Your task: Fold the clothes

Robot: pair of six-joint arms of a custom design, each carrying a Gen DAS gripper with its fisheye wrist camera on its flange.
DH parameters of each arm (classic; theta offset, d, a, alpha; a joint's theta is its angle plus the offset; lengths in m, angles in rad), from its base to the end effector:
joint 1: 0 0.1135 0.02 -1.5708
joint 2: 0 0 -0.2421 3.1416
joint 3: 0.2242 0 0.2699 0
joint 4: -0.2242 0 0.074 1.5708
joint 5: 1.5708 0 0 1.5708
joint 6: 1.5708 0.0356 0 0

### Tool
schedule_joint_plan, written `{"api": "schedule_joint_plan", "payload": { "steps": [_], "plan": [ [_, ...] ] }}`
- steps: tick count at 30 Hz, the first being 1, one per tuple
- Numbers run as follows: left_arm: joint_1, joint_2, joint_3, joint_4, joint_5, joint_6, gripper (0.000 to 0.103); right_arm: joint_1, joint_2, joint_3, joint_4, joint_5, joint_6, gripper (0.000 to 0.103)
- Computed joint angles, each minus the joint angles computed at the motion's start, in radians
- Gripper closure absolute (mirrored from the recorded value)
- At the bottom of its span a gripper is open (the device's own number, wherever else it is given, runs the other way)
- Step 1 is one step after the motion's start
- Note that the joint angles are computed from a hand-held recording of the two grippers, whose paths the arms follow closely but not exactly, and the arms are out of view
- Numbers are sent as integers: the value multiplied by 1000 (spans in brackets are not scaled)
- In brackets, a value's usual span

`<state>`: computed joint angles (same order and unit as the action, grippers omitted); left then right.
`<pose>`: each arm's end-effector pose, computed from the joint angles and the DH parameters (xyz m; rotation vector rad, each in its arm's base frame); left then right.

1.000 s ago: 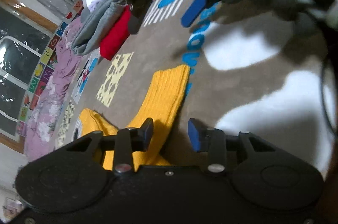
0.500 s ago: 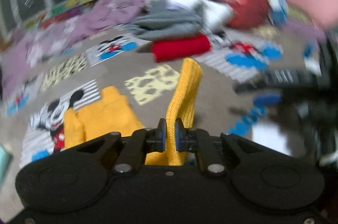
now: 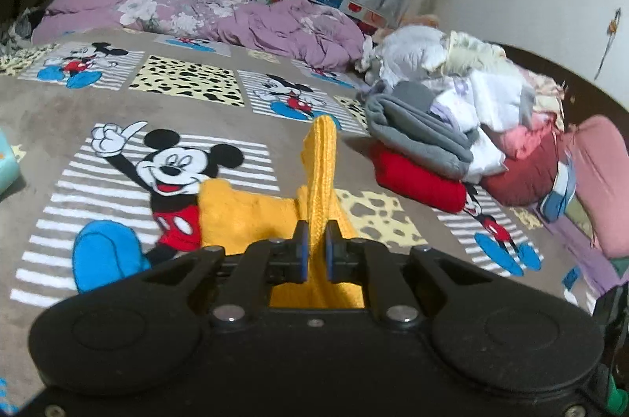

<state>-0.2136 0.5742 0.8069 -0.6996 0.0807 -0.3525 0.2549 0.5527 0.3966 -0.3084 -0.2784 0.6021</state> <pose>0.1525 -0.0360 0.3148 -0.0920 2.0621 -0.4349 0.1717 0.0548 0.2105 0.1845 2.1078 0.8095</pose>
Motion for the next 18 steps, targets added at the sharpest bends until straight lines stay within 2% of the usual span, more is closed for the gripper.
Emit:
{"api": "schedule_joint_plan", "payload": {
  "steps": [4, 8, 12, 18],
  "plan": [
    [210, -37, -111, 77, 238, 26, 96, 77, -25, -12, 29, 34, -31, 18],
    [339, 5, -174, 168, 393, 64, 96, 141, -20, -25, 62, 41, -66, 18],
    [412, 80, -210, 242, 478, 103, 96, 216, 0, -23, 70, 57, -111, 18],
    [434, 174, -202, 279, 496, 157, 96, 291, 34, -13, 64, 99, -157, 19]
  ]
}}
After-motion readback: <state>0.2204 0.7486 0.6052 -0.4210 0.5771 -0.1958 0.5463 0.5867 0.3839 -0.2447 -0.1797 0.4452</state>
